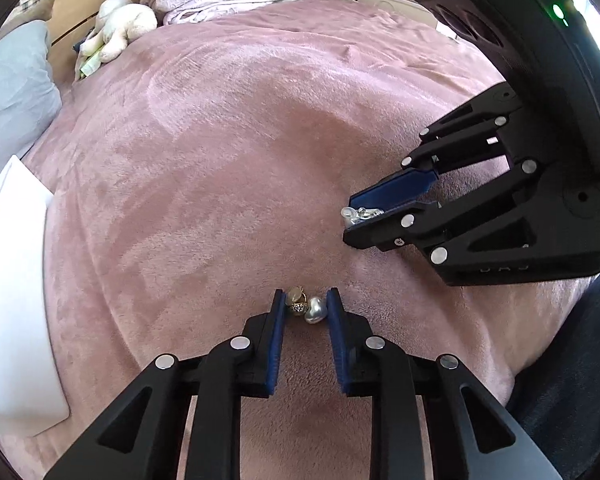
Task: Organize jewelry
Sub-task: 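Grasp the gold-and-silver heart earring with the left tool while the right tool grasps the silver teardrop earring, then carry the heart earring with the left tool while the right tool carries the teardrop earring over the tray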
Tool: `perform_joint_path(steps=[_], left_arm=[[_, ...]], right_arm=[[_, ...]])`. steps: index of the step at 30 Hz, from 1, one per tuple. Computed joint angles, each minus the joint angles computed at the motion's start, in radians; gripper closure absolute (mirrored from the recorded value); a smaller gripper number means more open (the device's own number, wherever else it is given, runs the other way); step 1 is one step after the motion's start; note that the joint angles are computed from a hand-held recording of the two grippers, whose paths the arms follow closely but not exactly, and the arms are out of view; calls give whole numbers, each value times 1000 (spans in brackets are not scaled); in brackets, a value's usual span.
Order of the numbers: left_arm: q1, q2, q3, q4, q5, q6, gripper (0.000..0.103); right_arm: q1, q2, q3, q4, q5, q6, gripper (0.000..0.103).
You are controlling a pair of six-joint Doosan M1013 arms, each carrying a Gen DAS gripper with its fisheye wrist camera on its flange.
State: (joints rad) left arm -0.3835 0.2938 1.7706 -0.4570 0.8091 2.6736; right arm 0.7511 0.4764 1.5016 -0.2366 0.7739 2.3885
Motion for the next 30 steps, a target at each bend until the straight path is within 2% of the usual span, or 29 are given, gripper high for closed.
perform_joint_path(steps=[4, 7, 16, 23, 30], left_arm=[[10, -8, -12, -12, 5, -5, 78], [27, -20, -12, -31, 0, 2, 78], [116, -58, -56, -146, -36, 23, 77], [190, -48, -132, -207, -67, 9, 77], [270, -14, -224, -206, -74, -34, 77]], right_arm=[[8, -5, -7, -32, 2, 33, 83], [15, 3, -42, -59, 36, 41, 83], [32, 30, -190, -146, 84, 85, 83], [41, 105, -383, -191, 136, -3, 83], [40, 210, -605, -191, 199, -107, 83]])
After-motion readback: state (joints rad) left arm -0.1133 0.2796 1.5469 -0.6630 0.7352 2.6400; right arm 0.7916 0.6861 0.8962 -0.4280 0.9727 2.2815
